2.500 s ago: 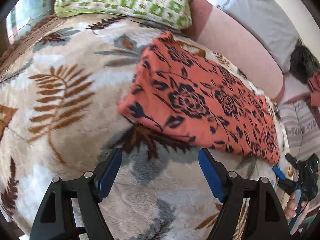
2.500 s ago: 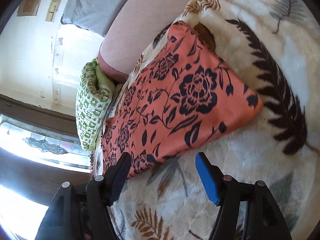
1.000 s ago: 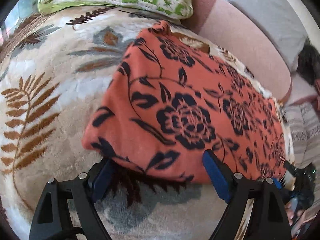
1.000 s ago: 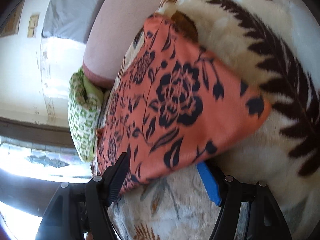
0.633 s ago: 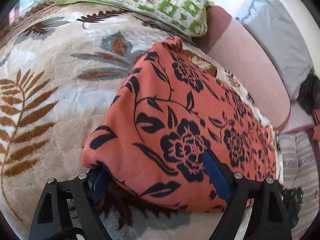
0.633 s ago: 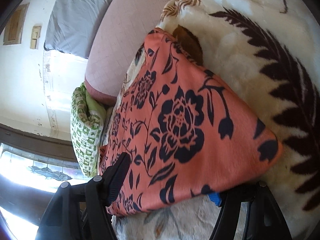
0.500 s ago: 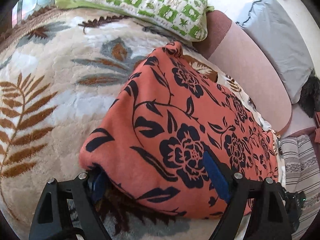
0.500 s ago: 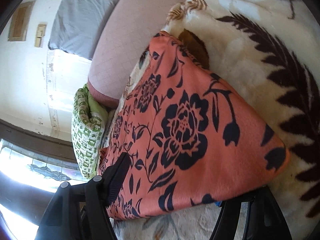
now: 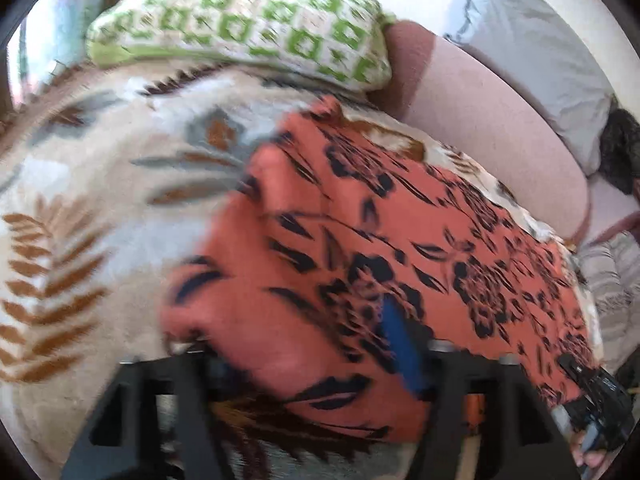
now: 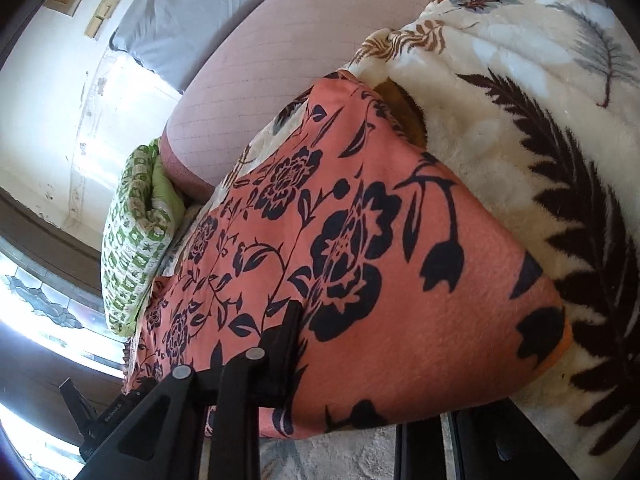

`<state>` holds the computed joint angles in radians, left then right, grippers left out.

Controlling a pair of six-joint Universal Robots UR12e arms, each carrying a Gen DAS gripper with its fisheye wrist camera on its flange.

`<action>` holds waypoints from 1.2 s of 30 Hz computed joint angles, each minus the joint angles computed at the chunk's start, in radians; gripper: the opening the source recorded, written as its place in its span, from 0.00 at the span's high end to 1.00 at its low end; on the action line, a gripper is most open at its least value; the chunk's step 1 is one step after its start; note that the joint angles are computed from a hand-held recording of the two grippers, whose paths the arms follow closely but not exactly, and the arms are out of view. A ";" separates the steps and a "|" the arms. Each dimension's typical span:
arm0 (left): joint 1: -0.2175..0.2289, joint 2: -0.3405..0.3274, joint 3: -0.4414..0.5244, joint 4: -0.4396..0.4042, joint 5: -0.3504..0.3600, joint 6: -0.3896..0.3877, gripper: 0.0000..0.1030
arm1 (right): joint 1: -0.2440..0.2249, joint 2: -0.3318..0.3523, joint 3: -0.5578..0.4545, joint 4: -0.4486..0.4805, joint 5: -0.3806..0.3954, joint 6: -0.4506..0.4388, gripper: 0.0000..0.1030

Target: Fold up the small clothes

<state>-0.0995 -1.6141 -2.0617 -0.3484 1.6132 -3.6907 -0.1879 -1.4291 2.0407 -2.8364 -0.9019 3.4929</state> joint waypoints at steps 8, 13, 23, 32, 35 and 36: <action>0.020 0.024 -0.025 0.031 -0.015 0.003 0.79 | 0.061 -0.053 0.018 -0.102 -0.185 -0.179 0.78; 0.013 0.063 -0.047 0.070 -0.026 0.040 0.81 | 0.091 -0.079 0.033 -0.137 -0.276 -0.273 0.79; 0.004 0.201 -0.142 -0.027 -0.043 -0.001 0.80 | 0.059 -0.192 0.098 -0.014 -0.275 -0.313 0.79; -0.068 0.304 -0.161 -0.209 0.144 -0.030 0.43 | -0.042 -0.267 0.125 0.331 -0.127 -0.189 0.48; -0.135 0.334 -0.162 -0.212 0.328 -0.022 0.31 | -0.088 -0.323 0.149 0.400 -0.070 -0.189 0.32; -0.146 0.338 -0.160 -0.203 0.358 -0.005 0.30 | -0.099 -0.352 0.162 0.413 -0.063 -0.220 0.32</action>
